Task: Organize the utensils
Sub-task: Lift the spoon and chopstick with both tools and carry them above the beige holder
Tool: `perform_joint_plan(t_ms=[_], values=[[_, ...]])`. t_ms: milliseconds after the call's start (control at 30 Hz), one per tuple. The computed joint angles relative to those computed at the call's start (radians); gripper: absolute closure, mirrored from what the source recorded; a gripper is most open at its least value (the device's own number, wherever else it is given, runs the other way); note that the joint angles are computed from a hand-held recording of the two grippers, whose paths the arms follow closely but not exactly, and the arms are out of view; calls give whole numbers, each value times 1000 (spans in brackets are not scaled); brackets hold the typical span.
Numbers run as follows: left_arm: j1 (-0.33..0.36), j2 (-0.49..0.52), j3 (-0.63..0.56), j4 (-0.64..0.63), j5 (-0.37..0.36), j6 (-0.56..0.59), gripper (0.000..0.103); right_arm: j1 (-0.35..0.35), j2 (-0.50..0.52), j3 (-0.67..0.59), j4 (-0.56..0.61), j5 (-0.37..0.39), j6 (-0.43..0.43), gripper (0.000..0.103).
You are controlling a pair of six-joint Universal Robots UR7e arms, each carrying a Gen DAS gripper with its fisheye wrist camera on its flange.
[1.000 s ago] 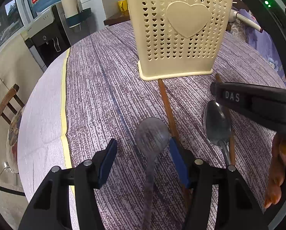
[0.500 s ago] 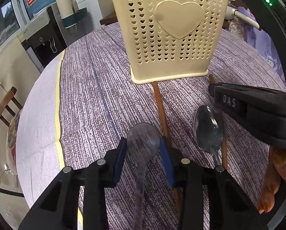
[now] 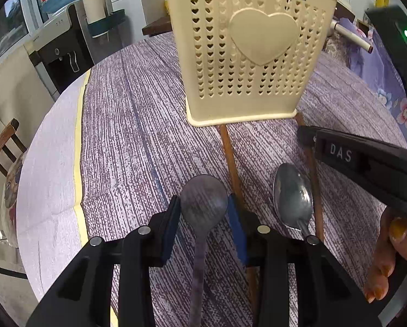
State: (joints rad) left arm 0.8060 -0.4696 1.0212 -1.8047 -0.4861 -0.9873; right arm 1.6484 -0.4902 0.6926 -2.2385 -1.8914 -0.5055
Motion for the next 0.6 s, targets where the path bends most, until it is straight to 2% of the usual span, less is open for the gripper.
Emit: perform_joint_plan(t_ms=[133, 267, 500, 600], values=[[-6, -11, 23, -75, 20, 27, 67, -10, 0, -21, -4, 43, 15, 93], [-15, -25, 61, -216, 38, 96, 67, -20, -14, -28, -18, 103, 9, 93], [-45, -38, 99, -437, 100, 231, 67, -19, -68, 23, -107, 199, -15, 95], [-57, -34, 108, -563, 122, 331, 67, -18, -101, 57, -139, 238, -31, 95]])
